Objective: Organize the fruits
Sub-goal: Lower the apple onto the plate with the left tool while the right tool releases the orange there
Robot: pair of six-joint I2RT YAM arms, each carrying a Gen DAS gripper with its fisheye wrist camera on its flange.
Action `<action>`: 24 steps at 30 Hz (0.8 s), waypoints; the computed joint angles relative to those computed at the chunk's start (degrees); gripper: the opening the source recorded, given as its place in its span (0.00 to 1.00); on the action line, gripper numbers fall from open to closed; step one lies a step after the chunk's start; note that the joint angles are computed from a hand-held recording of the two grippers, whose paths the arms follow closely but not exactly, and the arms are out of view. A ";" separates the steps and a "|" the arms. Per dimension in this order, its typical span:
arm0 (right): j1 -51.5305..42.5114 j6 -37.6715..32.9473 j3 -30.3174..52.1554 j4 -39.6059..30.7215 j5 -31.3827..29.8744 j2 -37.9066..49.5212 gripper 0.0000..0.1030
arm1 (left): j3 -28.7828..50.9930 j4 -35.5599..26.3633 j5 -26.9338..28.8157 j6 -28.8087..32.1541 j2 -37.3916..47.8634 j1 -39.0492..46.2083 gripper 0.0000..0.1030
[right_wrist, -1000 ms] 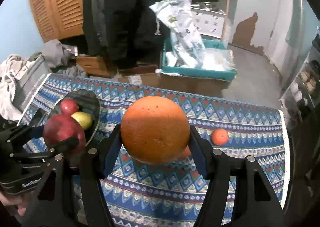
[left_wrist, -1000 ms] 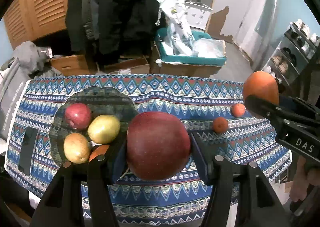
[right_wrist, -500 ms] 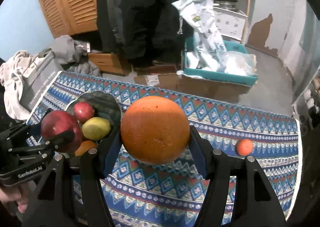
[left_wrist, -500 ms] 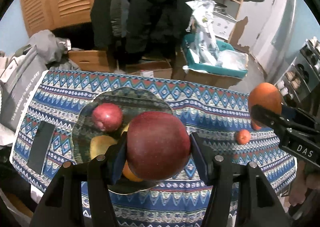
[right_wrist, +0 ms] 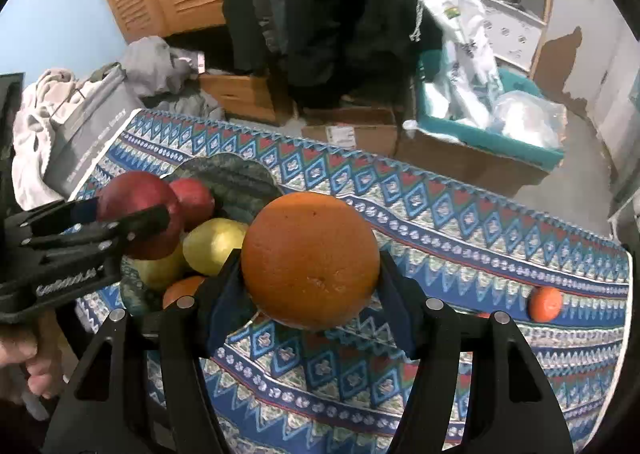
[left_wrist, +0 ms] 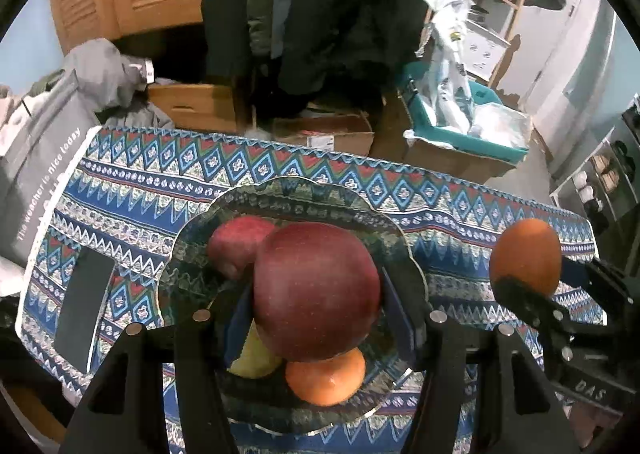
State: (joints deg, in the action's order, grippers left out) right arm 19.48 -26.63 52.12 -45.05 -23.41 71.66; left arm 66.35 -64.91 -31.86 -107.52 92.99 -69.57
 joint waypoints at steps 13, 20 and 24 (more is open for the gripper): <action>4.99 3.45 0.02 4.68 2.24 5.98 0.63 | -8.67 10.89 2.19 7.68 -2.73 6.51 0.60; 5.81 4.33 0.48 5.75 2.85 8.66 0.63 | -8.41 9.45 1.48 7.69 -2.46 6.69 0.60; 6.63 4.96 0.42 5.79 2.93 8.85 0.63 | -9.94 9.17 1.02 5.51 -4.64 5.78 0.60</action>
